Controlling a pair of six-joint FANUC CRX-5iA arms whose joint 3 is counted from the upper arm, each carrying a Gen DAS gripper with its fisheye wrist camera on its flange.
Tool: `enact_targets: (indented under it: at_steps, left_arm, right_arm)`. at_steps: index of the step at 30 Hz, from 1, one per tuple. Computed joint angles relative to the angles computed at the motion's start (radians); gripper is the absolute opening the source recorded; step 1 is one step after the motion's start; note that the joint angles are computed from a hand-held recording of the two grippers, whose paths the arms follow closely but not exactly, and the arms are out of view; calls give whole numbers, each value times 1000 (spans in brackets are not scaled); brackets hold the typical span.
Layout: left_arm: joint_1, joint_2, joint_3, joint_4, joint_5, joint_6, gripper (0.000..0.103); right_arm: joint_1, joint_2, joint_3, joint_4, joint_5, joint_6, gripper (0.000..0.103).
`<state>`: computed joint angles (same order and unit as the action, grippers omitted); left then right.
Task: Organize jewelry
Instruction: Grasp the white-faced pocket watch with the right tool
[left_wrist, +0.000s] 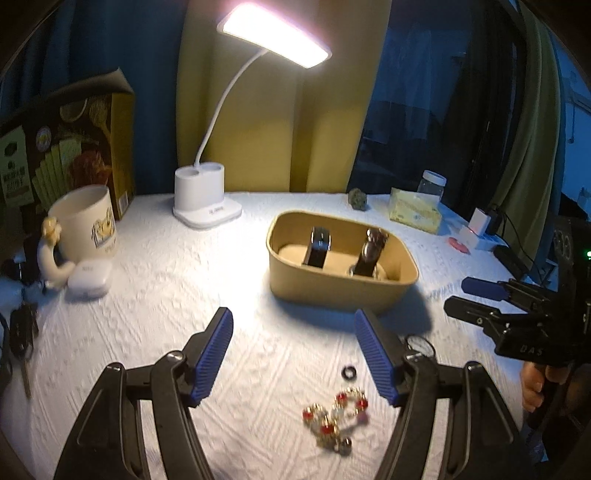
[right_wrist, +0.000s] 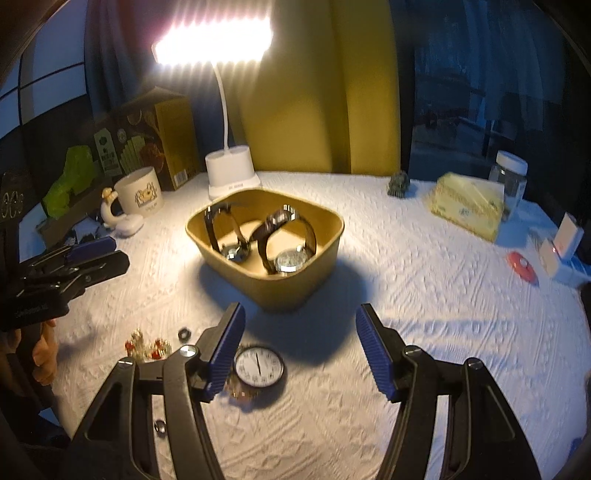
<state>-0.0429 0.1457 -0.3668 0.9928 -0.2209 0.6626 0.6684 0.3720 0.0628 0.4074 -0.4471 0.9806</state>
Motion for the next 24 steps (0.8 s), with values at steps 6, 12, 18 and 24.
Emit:
enact_targets:
  at_steps: [6,12,18,24]
  left_arm:
    - [14,-19,-34,-9,-16,25,68]
    - [35,-27,-55,-2,-38,33,68]
    - [46,-31,-67,-2,-57,29,68]
    - [51,-25,-59,-36,-85,58,68]
  right_arm:
    - [14,21,71,-204,-79,190,60]
    - [12,73,153,-302,-166,253,60]
    - [-2,103,199,-364,-204,261,58]
    - [-1,102,216,-416,-215,341,41]
